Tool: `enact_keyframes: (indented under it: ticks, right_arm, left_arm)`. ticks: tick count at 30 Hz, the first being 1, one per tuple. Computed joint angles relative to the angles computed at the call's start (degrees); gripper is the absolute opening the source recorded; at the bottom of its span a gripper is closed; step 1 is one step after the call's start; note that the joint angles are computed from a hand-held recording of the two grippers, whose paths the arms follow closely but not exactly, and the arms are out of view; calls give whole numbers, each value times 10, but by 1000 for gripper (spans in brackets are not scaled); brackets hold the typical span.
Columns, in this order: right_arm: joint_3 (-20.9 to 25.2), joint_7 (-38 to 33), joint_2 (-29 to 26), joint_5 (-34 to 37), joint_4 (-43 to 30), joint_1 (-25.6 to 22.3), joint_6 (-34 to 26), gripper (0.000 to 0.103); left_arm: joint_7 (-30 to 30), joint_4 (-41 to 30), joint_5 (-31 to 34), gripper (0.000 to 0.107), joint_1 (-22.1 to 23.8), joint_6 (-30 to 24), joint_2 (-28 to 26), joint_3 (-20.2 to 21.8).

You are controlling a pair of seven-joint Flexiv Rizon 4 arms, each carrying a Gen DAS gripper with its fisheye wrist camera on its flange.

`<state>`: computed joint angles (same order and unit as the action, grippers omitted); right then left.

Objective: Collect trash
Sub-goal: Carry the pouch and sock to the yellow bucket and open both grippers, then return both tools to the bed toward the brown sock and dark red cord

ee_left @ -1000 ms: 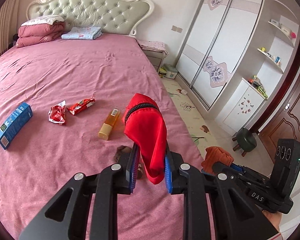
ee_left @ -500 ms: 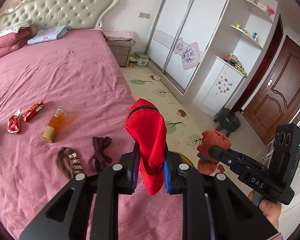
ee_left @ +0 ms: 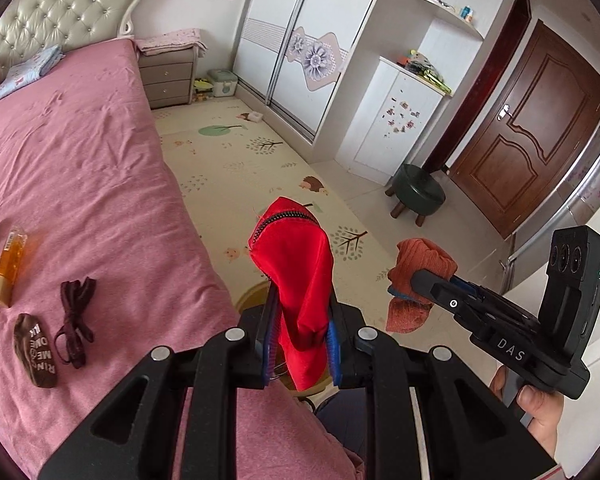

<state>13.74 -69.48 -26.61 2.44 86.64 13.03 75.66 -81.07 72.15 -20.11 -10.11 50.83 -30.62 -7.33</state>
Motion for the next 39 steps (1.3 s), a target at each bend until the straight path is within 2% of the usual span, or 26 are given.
enact_keyframes:
  ticks: [11,14,15,16,17,18,19,23,26,30,39]
  right_arm:
    - [1,-26,-26,17,-15,-23,-54,30]
    - [-11,-23,-30,8,-20,-17,-68,37]
    - [-12,-23,-31,8,-23,-17,-72,46]
    - [-6,-30,-34,14,-28,-23,-77,57]
    - [-5,-34,-34,17,-28,-25,-73,58]
    - [-10,-31,-33,14,-27,-21,-72,58]
    - [-19,-25,-31,7,-24,-16,-70,58]
    - [-30,-8,-24,-5,-14,-10,-63,58]
    - [-33,0,-23,-15,-15,-6,-64,58]
    - [-28,-1,-22,-21,-18,-3,-64,58]
    - [-4,-27,-37,-19,-59,19,-83,58]
  left_arm:
    - [-30,-137,37,21,-32,-106,-106,6]
    - [-22,-172,41,23,-34,-135,-130,3]
    - [-22,-182,43,28,-35,-147,-136,4]
    - [-23,-192,42,49,-35,-157,-143,4]
    - [-25,-196,40,72,-35,-157,-147,3]
    - [-31,-194,44,81,-37,-154,-146,7]
    - [-36,-198,50,84,-39,-156,-149,13]
    - [-42,-196,62,85,-38,-167,-145,20]
    - [-45,-176,70,88,-37,-154,-133,23]
    - [-49,-127,76,88,-31,-117,-104,27]
    - [-62,2,43,88,11,-59,-29,26]
